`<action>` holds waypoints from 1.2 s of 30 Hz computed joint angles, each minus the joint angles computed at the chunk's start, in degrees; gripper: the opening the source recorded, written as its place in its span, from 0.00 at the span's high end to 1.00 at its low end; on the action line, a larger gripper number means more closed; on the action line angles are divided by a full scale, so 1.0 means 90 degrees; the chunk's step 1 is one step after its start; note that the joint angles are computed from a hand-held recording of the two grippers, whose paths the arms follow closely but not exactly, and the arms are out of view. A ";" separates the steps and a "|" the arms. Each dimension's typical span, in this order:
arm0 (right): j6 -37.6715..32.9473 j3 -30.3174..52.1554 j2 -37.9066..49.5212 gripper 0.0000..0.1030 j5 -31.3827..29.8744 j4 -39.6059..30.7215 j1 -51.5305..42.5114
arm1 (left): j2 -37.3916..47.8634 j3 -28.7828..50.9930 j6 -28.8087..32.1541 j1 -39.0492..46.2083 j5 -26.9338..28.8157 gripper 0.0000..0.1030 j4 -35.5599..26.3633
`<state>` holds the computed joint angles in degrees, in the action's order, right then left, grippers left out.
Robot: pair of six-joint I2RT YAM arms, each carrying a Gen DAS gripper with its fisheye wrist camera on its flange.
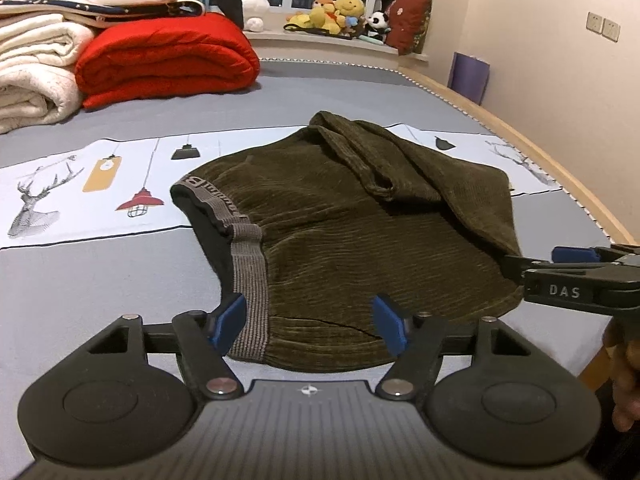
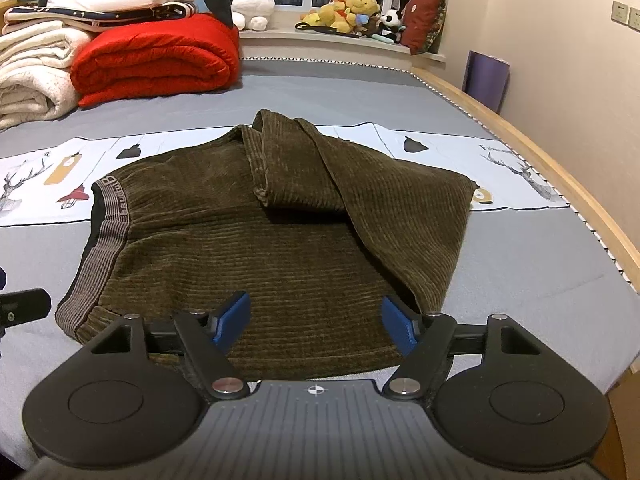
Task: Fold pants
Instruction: 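Move both grippers toward the corduroy pants waistband and hem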
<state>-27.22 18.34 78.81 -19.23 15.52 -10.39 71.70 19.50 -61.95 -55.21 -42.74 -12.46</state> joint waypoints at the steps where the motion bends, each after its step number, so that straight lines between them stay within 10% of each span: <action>1: 0.0000 -0.0012 0.0025 0.30 0.0010 0.0046 0.0015 | -0.0010 -0.0013 0.0016 -0.0017 -0.0009 0.30 0.0018; 36: -0.0004 -0.0050 -0.0040 0.31 0.0002 0.0006 0.0091 | -0.0090 -0.0029 0.0149 -0.0019 0.0094 0.32 0.0173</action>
<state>-27.26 17.89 78.45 -19.21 15.57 -9.56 70.89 19.24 -60.61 -55.38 -41.89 -10.91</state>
